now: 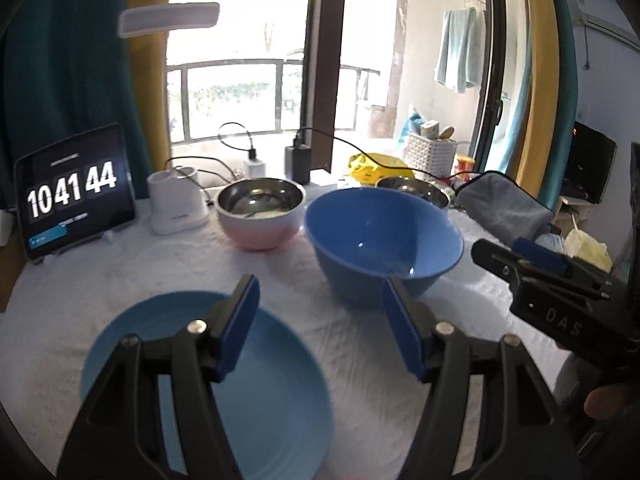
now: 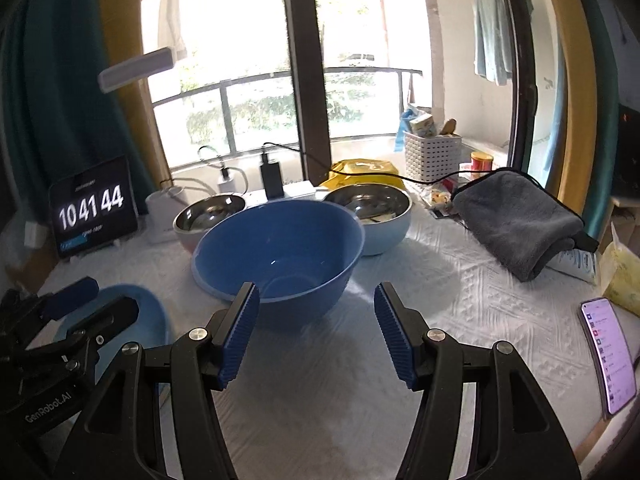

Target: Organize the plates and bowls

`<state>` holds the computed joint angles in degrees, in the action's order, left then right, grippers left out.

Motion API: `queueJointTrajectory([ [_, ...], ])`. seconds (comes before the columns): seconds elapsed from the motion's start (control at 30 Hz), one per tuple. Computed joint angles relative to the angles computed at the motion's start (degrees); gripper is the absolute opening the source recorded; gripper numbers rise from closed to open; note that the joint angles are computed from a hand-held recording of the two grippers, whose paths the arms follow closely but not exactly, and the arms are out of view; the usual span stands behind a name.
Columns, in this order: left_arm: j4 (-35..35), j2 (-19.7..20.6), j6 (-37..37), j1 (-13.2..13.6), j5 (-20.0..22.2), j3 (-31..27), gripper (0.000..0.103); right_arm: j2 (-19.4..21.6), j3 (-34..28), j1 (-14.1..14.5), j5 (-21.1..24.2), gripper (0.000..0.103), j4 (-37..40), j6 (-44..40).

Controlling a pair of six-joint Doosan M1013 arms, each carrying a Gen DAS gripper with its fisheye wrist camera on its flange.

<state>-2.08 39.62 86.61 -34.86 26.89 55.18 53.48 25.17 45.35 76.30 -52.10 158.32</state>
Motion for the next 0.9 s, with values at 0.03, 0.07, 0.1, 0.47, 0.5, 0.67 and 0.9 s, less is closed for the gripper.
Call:
queueJointTrajectory([
  [0.03, -0.11, 0.36, -0.06, -0.08, 0.36, -0.63, 0.065, -0.52, 1.02, -0.25, -0.71, 0.063, 0.07, 0.97],
  [0.07, -0.14, 1.22, -0.33, -0.21, 1.17, -2.14, 0.065, -1.5, 2.9, -0.66, -2.11, 0.063, 0.3, 2.62],
  [0.1, 0.17, 1.62, -0.7, -0.31, 1.52, -2.83, 0.065, -2.16, 4.19, -0.96, -3.16, 0.063, 0.53, 3.73],
  [0.47, 3.12, 8.45, -6.36, -0.66, 11.11, -14.15, 0.065, -3.3, 7.14, -4.17, -9.36, 0.063, 4.81, 6.33],
  [0.5, 2.88, 8.83, -6.48, -0.66, 11.77, -14.86, 0.065, -3.28, 7.2, -4.39, -9.85, 0.063, 5.26, 6.59],
  [0.67, 3.38, 10.62, -7.86, -0.82, 14.62, -18.17, 0.065, -3.99, 9.59, -5.34, -13.72, 0.063, 7.24, 9.14],
  [0.9, 0.86, 11.48, -5.9, -0.96, 16.74, -19.88, 0.065, -4.37, 11.48, -6.18, -15.96, 0.063, 9.63, 10.17],
])
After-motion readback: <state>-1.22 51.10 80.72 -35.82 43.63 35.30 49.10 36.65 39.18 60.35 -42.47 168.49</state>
